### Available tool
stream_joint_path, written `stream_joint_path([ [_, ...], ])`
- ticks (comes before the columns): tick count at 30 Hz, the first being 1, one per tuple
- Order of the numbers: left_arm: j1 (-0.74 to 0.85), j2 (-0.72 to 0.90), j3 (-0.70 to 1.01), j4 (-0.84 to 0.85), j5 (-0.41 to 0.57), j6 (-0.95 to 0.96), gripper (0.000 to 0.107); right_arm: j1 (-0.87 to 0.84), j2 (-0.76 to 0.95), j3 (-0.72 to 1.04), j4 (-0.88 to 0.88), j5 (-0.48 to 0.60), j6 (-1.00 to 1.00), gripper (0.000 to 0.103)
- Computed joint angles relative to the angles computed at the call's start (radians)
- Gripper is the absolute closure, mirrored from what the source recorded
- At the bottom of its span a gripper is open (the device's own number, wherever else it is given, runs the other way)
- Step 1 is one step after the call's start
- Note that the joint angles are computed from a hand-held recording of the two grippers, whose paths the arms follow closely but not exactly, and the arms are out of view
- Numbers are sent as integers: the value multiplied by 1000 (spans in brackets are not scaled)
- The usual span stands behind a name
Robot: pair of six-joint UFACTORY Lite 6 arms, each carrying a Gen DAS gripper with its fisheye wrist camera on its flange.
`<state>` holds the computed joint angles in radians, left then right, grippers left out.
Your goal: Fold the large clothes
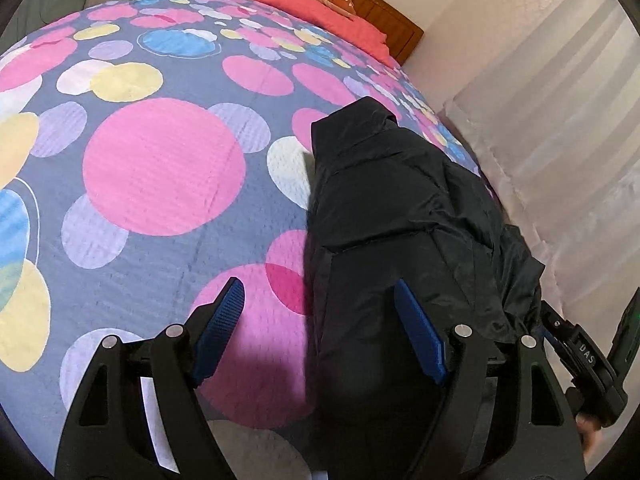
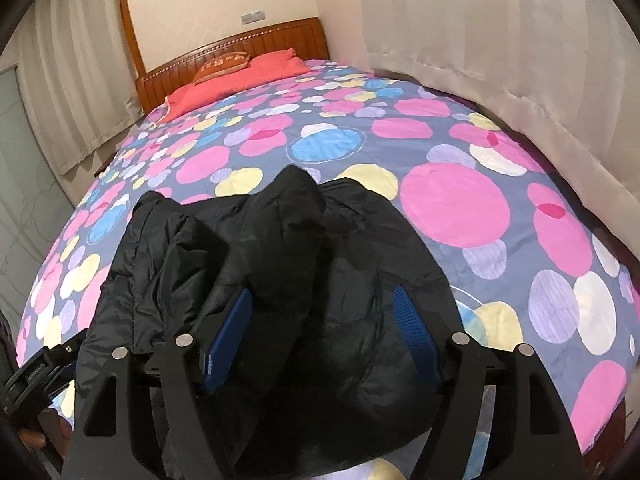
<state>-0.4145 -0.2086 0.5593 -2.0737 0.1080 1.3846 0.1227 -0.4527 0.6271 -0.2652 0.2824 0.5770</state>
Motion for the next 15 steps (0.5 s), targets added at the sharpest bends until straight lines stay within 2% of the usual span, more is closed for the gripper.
stream_joint_path([
  [3, 11, 10, -3, -38, 15, 41, 30, -15, -33, -4, 152, 2, -132, 31],
  [6, 3, 7, -10, -91, 7, 84, 30, 25, -27, 4, 160, 0, -130, 30],
  [9, -12, 26, -3, -243, -3, 229, 30, 75, 21, 17, 170, -14, -127, 29],
  [15, -21, 53, -1, -442, -1, 420, 29, 132, 134, 52, 310, -44, -236, 29],
])
